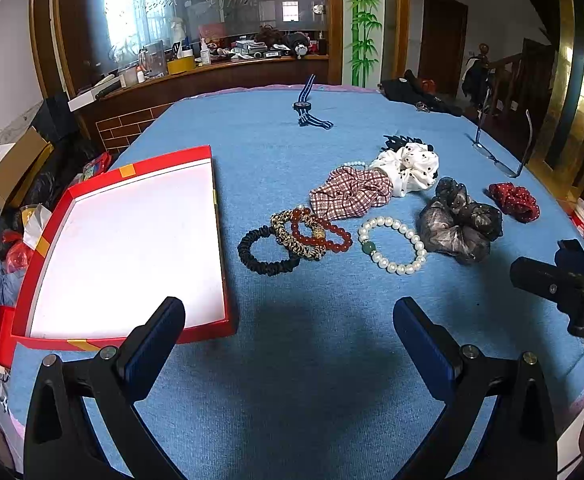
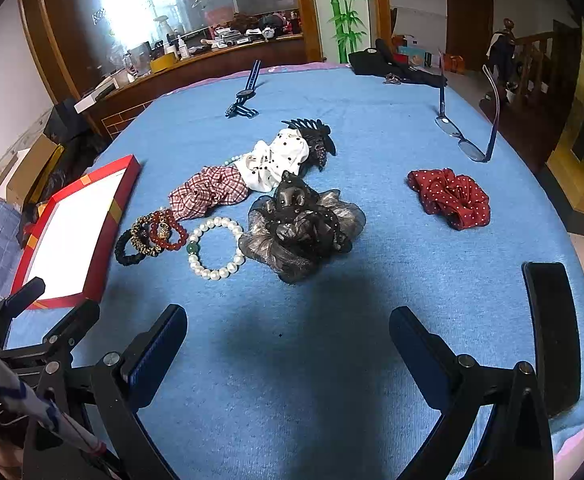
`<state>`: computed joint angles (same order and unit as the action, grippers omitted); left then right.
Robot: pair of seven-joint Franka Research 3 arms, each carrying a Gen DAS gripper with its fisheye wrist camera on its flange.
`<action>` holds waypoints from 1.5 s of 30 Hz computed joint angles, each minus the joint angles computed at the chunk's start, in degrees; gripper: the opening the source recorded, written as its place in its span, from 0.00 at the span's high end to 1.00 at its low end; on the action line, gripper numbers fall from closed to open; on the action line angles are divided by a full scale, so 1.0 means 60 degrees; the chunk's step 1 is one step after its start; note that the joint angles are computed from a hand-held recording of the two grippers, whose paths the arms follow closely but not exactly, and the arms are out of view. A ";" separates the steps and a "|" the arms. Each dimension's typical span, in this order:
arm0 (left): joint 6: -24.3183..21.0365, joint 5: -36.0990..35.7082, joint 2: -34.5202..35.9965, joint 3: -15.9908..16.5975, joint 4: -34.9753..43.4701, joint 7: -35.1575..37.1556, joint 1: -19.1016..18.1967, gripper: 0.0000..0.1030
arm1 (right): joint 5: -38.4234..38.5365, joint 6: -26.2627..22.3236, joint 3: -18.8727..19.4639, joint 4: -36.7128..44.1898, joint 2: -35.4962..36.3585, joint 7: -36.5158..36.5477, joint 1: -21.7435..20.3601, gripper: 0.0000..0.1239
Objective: Organize jewelry
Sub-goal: 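Move the right gripper over the grey sheer scrunchie, then close the right gripper on the grey sheer scrunchie and lift it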
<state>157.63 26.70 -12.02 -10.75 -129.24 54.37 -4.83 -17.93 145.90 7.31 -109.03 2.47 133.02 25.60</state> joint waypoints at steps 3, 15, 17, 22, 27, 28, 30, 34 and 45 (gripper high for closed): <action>-0.0069 0.0111 0.0043 -0.0039 0.0054 -0.0043 0.0021 0.00 | 0.0111 0.0047 -0.0034 0.0021 0.0032 -0.0060 -0.0040 0.17; -0.0437 0.0628 0.0423 -0.0155 0.0445 -0.0294 -0.0075 0.00 | 0.0797 0.0255 -0.0294 0.0625 0.0649 -0.0548 -0.0232 0.17; -0.0518 0.0691 0.0505 -0.0159 0.0528 -0.0313 -0.0112 0.00 | 0.0955 0.0134 -0.0366 0.1026 0.1000 -0.0707 -0.0229 0.17; -0.0710 0.1106 0.0631 -0.0214 0.0702 -0.0568 -0.0146 0.00 | 0.1581 -0.0253 -0.0525 0.2066 0.1872 -0.1293 -0.0163 0.17; -0.0853 0.1246 0.0793 -0.0181 0.0890 -0.0664 -0.0229 0.00 | 0.1691 -0.0573 -0.0743 0.2799 0.2426 -0.1511 0.0029 0.17; -0.0874 0.1286 0.0819 -0.0179 0.0924 -0.0685 -0.0240 0.00 | 0.1762 -0.0575 -0.0754 0.2868 0.2483 -0.1578 0.0037 0.17; -0.0896 0.1317 0.0857 -0.0163 0.0955 -0.0688 -0.0265 0.00 | 0.1814 -0.0614 -0.0793 0.2981 0.2570 -0.1676 0.0082 0.17; -0.0918 0.1240 0.0997 -0.0121 0.1083 -0.0610 -0.0316 0.00 | 0.1908 -0.0609 -0.0853 0.3038 0.2631 -0.1751 0.0125 0.17; -0.0257 -0.1235 0.0935 0.0390 0.0982 0.1119 -0.0247 0.10 | 0.2265 -0.0887 -0.0853 0.3279 0.2996 -0.2158 0.0046 0.48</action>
